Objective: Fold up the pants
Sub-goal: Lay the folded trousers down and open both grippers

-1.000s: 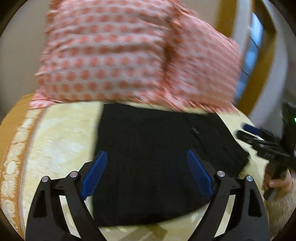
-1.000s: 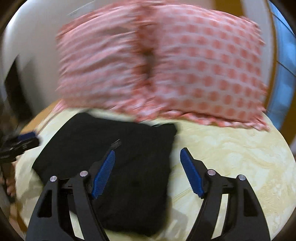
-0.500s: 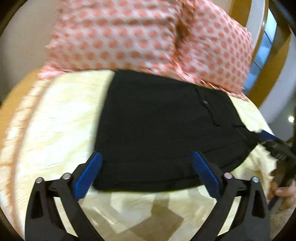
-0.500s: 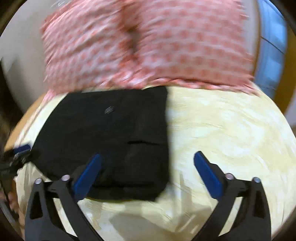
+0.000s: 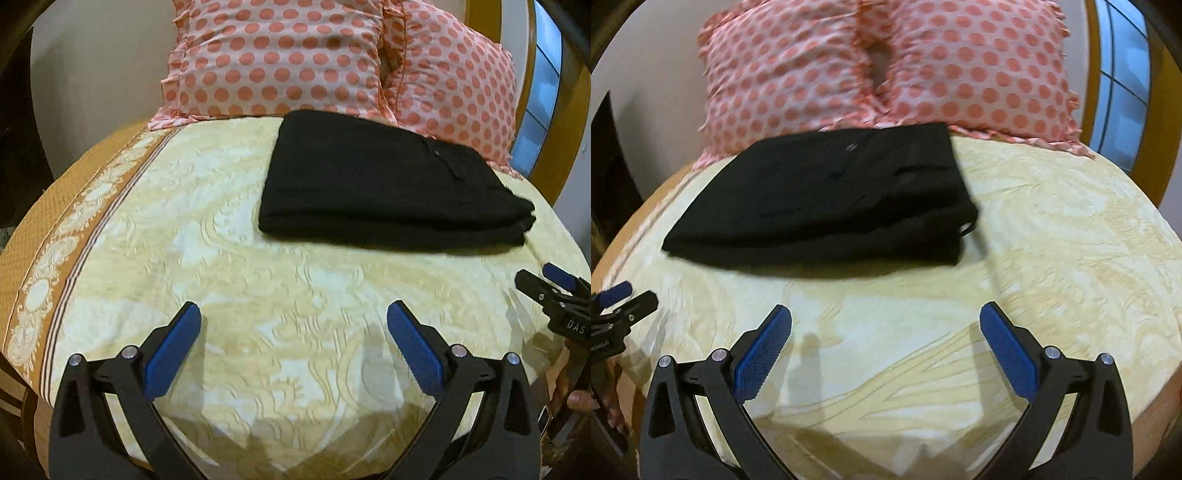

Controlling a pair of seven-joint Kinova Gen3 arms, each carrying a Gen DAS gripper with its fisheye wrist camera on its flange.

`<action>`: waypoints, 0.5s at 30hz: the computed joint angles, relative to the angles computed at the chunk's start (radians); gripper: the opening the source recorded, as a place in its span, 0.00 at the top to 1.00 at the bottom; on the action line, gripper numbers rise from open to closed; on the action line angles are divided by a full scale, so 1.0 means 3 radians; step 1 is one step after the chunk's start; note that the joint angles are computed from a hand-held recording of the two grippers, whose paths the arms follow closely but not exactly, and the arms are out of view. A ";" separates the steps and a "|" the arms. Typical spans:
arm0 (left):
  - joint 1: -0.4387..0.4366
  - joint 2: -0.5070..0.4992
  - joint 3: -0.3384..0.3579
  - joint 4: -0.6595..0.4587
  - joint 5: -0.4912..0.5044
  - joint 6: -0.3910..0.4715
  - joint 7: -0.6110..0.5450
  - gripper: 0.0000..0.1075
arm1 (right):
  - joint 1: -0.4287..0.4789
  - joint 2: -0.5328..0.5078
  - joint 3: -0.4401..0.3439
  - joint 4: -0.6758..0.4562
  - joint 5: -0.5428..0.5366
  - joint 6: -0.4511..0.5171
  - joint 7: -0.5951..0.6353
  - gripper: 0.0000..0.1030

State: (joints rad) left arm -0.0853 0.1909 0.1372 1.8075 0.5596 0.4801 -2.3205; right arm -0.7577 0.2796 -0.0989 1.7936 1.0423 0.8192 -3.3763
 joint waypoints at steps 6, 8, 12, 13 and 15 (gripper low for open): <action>0.0076 -0.0072 0.0024 0.0171 -0.0070 -0.0227 -0.0027 0.06 | -0.0046 0.0043 -0.0012 -0.0023 0.0028 -0.0031 -0.0009 0.01; 0.0095 -0.0089 0.0031 0.0210 -0.0091 -0.0279 -0.0035 0.06 | -0.0058 0.0048 -0.0007 -0.0018 0.0030 -0.0048 -0.0020 0.01; 0.0088 -0.0139 0.0096 0.0338 0.0011 -0.0426 -0.0155 0.06 | -0.0114 0.0073 -0.0001 -0.0028 0.0066 0.0004 -0.0048 0.01; 0.0080 -0.0147 0.0110 0.0369 0.0059 -0.0474 -0.0186 0.06 | -0.0131 0.0091 -0.0001 -0.0041 0.0068 0.0045 -0.0041 0.01; 0.0070 -0.0154 0.0131 0.0407 0.0129 -0.0541 -0.0233 0.06 | -0.0199 0.0149 0.0004 -0.0083 0.0107 0.0181 -0.0027 0.01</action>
State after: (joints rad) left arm -0.0643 0.1448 0.1765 1.9297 0.5983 0.3178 -2.3904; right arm -0.8173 0.3244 -0.0978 1.7687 1.0743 0.8735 -3.3842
